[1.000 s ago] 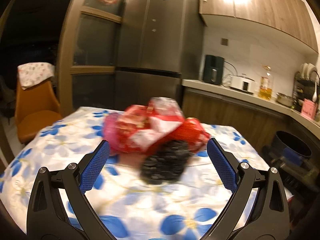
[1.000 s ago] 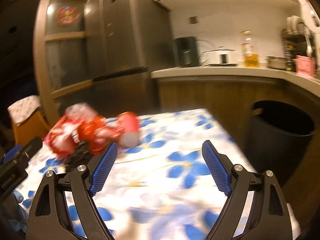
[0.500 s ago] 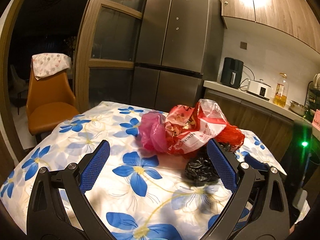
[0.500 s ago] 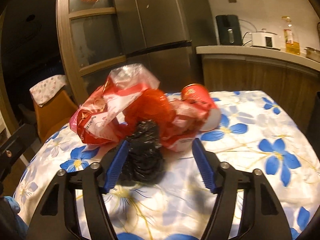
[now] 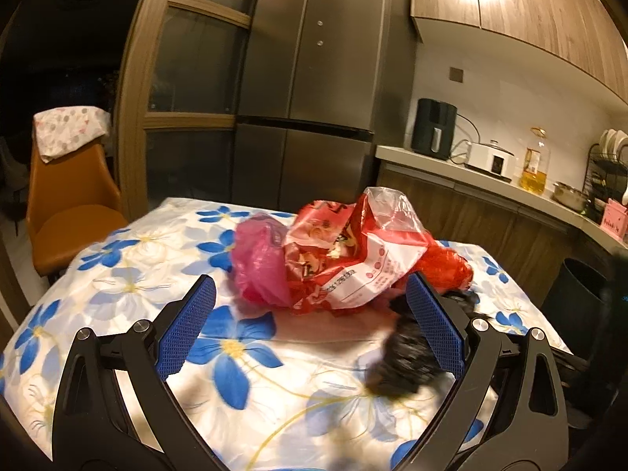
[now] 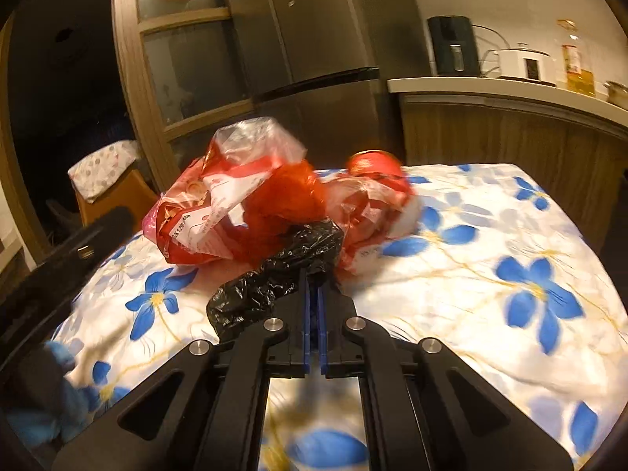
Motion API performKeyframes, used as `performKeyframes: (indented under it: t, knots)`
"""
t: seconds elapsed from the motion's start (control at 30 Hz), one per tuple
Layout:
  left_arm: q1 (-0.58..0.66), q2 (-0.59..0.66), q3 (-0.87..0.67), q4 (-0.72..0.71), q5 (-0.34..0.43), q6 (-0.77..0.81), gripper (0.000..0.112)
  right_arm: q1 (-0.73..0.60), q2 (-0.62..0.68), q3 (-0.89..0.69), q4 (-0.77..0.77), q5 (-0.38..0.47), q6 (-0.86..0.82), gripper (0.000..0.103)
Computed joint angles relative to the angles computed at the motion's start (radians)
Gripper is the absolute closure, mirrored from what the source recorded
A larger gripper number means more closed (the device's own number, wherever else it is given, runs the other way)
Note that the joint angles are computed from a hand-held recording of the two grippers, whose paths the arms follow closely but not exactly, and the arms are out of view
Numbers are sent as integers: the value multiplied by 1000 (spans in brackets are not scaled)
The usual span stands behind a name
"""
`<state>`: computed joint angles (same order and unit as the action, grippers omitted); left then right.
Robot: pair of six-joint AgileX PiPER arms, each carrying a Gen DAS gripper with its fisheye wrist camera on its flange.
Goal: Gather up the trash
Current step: 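Close the right tool on the black bag beside the red bags, then grasp the red printed bag with the left tool while the right tool holds the black bag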
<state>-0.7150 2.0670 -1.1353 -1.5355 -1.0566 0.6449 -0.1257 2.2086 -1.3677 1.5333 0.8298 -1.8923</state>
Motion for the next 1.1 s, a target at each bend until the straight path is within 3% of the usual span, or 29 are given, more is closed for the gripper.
performKeyframes:
  t: [0.37, 0.5, 0.9, 1.0, 1.1]
  knots:
    - [54, 16, -93, 48, 43, 65, 17, -138, -44, 20, 5, 74, -26, 99]
    - [72, 39, -135, 46, 121, 100, 23, -165, -55, 25, 4, 96, -27, 99]
    - [6, 4, -8, 87, 130, -33, 24, -240, -82, 61, -1, 133, -46, 99]
    - [2, 22, -39, 97, 130, 20, 24, -245, -84, 67, -3, 139, -41, 99]
    - [39, 32, -48, 162, 201, -5, 30, -248, -89, 73, -2, 142, -39, 99]
